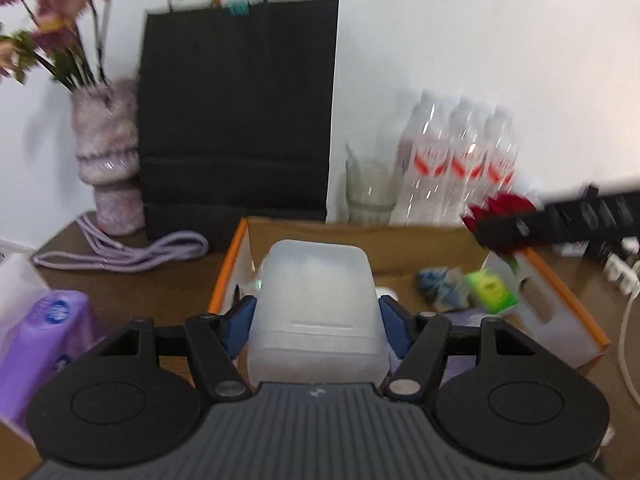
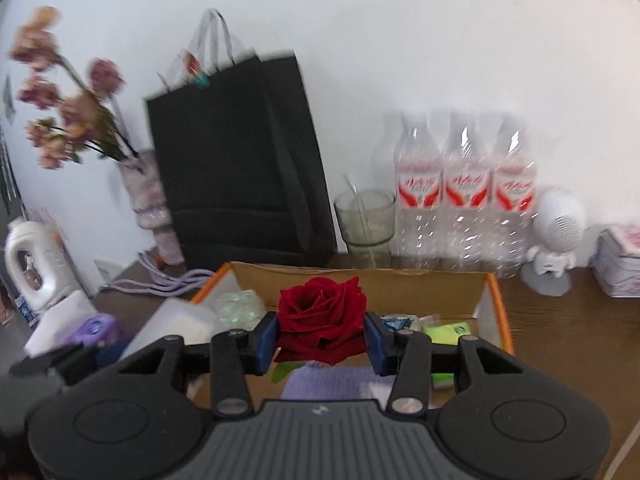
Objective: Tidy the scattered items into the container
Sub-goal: 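Carry the red rose and white block into the box and release both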
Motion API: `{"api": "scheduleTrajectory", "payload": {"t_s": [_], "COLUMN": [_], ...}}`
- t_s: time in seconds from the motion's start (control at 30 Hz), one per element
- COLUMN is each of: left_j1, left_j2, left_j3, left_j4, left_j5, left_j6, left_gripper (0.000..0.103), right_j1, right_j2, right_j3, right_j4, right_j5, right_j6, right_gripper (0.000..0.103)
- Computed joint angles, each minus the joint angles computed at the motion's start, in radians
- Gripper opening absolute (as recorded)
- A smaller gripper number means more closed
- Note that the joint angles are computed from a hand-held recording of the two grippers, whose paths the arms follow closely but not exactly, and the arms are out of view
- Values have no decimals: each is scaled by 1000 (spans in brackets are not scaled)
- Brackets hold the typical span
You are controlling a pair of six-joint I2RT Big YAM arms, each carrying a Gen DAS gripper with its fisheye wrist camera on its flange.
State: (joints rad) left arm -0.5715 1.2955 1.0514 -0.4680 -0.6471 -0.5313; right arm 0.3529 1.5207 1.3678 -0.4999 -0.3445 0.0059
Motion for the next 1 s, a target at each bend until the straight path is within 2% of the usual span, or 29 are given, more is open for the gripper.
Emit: {"api": "scheduleTrajectory", "payload": {"t_s": [0.07,0.1,0.2,0.37,0.4,0.5,0.57,0.6,0.77,0.93,1.0], "left_j1": [35,47,75,99,106,129,134,138,142,118,104], "left_j2": [25,38,71,89,88,78,61,50,-32,-88,-107], "left_j3": [7,10,16,24,22,16,15,17,46,85,88], "left_j4": [-8,-9,-19,-21,-17,-6,-7,-14,-97,-208,-232], "left_j5": [62,74,84,116,126,175,197,203,176,154,163], "left_j6": [7,25,43,80,90,105,93,86,37,-5,-6], "left_gripper": [68,68,68,70,71,76,88,90,97,101,102], "right_j1": [4,7,21,55,57,57,53,49,28,12,-1], "right_j2": [116,171,297,407,417,414,397,384,314,225,184], "right_j3": [140,205,344,431,435,424,418,412,401,351,316], "right_j4": [-111,-165,-264,-319,-322,-313,-311,-307,-344,-407,-420], "right_j5": [-10,-13,9,127,127,118,112,108,119,168,180], "right_j6": [26,37,51,47,49,59,70,77,84,55,38], "right_gripper": [44,44,44,47,53,65,66,69,80,82,83]}}
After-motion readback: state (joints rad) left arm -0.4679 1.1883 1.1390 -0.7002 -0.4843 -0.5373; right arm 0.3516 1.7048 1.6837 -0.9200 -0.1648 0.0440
